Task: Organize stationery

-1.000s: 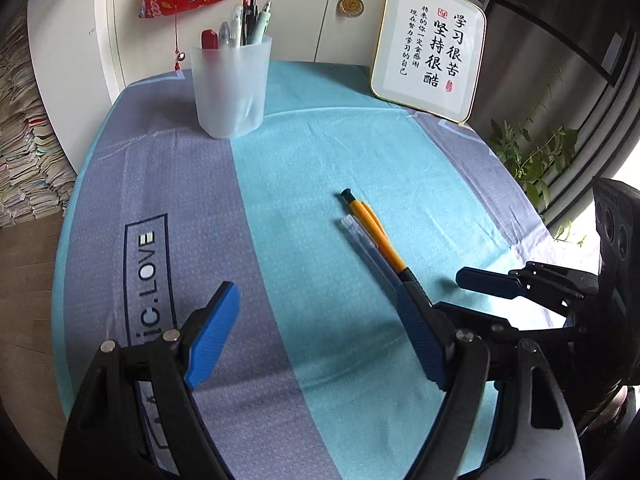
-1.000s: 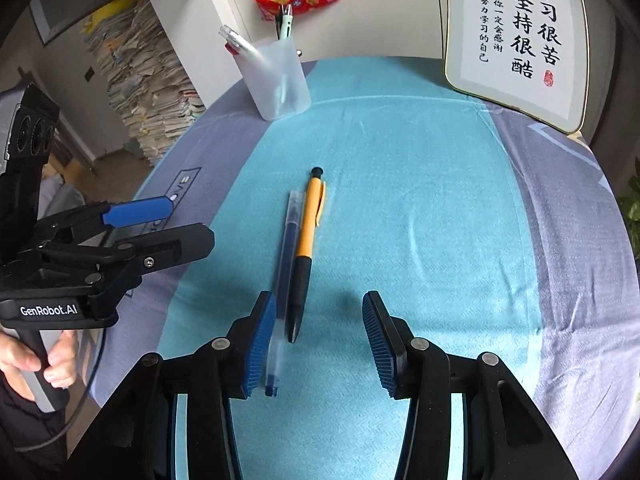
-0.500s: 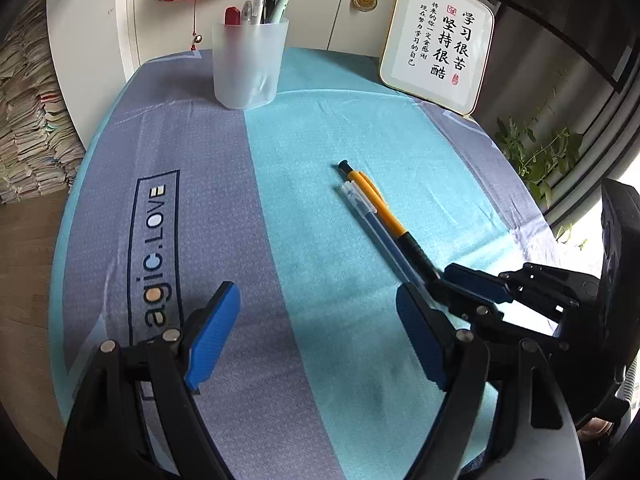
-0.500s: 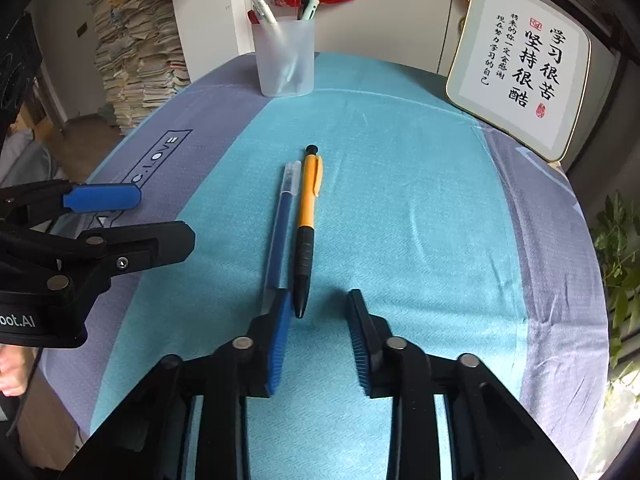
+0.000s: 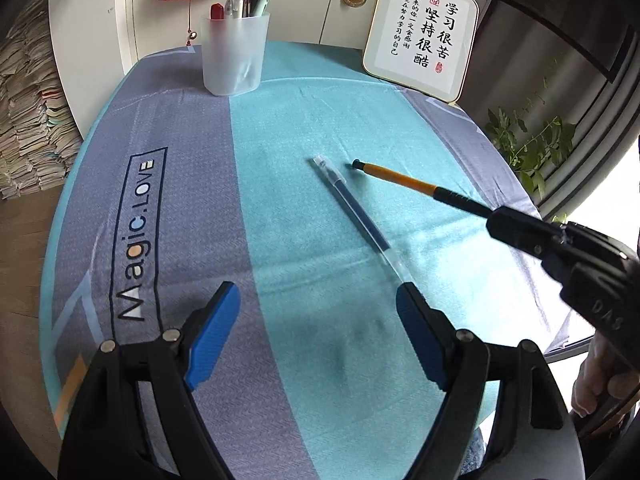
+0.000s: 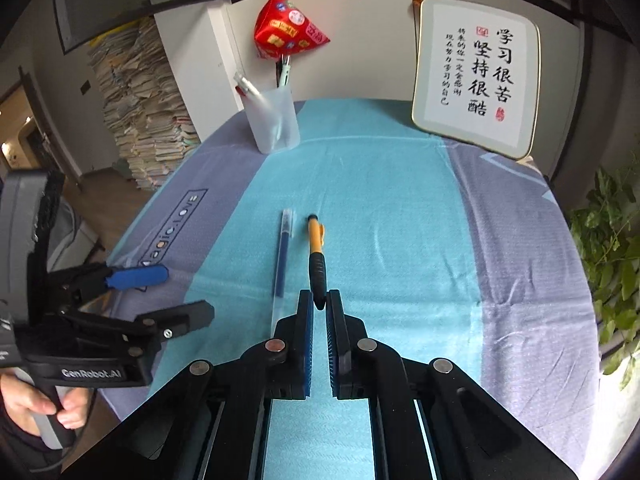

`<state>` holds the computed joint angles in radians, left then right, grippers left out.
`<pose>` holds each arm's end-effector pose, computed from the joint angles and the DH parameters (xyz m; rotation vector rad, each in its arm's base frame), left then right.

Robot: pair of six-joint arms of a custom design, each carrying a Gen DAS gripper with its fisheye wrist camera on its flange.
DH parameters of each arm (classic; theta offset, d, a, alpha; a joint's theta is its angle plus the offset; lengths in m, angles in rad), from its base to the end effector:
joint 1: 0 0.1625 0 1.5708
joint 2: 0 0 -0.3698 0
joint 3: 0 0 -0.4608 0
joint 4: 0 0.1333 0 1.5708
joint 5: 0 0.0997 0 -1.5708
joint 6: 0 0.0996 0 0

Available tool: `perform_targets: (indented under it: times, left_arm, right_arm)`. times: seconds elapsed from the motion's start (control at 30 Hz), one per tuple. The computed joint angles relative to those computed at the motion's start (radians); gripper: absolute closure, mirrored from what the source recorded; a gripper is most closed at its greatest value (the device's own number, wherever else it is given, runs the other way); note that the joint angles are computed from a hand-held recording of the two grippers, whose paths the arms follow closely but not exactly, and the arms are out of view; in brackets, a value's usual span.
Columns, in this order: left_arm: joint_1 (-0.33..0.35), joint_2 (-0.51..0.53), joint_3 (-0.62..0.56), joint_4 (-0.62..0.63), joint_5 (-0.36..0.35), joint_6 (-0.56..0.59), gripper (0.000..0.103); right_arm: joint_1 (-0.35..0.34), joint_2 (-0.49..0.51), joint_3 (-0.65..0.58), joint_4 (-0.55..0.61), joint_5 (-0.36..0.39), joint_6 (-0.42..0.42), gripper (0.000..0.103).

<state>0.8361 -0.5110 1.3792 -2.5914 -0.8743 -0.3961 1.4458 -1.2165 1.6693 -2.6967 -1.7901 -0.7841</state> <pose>-0.3434 -0.6742 -0.0687 0.3604 2.5286 -0.6612 0.0258 -0.6898 0.2939 0.7386 -2.4656 0.6841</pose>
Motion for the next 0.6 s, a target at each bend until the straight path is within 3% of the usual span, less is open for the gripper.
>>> perform_targets:
  times: [0.4, 0.47, 0.53, 0.6]
  left_arm:
    - [-0.020, 0.106, -0.084, -0.021, -0.010, -0.045, 0.023]
    - [-0.027, 0.139, -0.107, -0.058, 0.030, -0.026, 0.025]
    - [-0.036, 0.159, -0.117, -0.080, 0.075, -0.019, 0.032]
    - [-0.042, 0.175, -0.124, -0.096, 0.112, 0.004, 0.069]
  right_arm:
    - [-0.009, -0.052, -0.014, 0.018, 0.079, 0.035, 0.096]
    - [-0.013, -0.054, -0.014, 0.018, 0.087, 0.042, 0.096]
    - [-0.018, -0.058, -0.012, 0.022, 0.093, 0.045, 0.096]
    - [-0.021, -0.060, -0.013, 0.027, 0.095, 0.048, 0.096]
